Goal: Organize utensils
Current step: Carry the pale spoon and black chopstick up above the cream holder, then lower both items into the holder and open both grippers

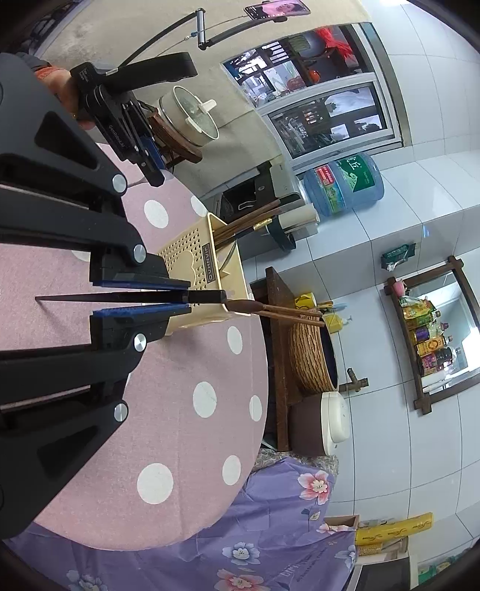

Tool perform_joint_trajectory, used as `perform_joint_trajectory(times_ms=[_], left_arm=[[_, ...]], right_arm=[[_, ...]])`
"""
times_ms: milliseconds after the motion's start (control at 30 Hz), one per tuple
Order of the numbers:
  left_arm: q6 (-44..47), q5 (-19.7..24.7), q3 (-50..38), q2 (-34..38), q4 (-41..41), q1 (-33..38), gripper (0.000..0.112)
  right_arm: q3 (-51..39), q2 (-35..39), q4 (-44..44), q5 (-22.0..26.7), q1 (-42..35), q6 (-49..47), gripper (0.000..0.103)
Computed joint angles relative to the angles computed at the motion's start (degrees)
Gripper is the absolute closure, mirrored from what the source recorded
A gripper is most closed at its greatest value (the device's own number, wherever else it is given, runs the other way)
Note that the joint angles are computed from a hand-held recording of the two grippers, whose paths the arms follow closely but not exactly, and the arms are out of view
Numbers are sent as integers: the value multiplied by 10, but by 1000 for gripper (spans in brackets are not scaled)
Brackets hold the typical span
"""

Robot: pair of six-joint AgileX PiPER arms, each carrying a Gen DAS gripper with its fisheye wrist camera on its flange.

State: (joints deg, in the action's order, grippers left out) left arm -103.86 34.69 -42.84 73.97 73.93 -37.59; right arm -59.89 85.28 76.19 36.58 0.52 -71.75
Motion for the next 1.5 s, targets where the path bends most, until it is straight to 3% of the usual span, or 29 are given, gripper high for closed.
perform_joint_trajectory(times_ms=[267, 433, 533, 700, 800, 900, 1100, 1200, 1267, 1500], left_arm=[[4, -18, -8, -1, 14, 14, 76], [62, -50, -46, -15, -8, 48, 76], [93, -43, -109, -12, 6, 70, 76], [137, -36, -262, 48, 25, 104, 76], [121, 16, -334, 110, 94, 90, 76], [139, 15, -361, 151, 80, 92, 76], [73, 16, -304, 177, 129, 91, 76], [46, 27, -276, 189, 153, 85, 76], [23, 12, -262, 194, 160, 91, 76], [29, -4, -251, 217, 150, 91, 76]], right_arm=[[-6, 0, -2, 3, 6, 3, 95], [-43, -6, -19, 16, 15, 25, 95], [-114, 5, -48, 14, 32, 68, 95], [-275, 55, -117, -41, 76, 172, 95], [-383, 108, -201, -65, 99, 272, 95], [-449, 156, -292, -87, 123, 355, 95], [-418, 200, -306, -136, 150, 354, 95], [-370, 204, -287, -170, 163, 316, 95], [-348, 205, -267, -188, 168, 291, 95], [-313, 212, -237, -216, 177, 245, 95]])
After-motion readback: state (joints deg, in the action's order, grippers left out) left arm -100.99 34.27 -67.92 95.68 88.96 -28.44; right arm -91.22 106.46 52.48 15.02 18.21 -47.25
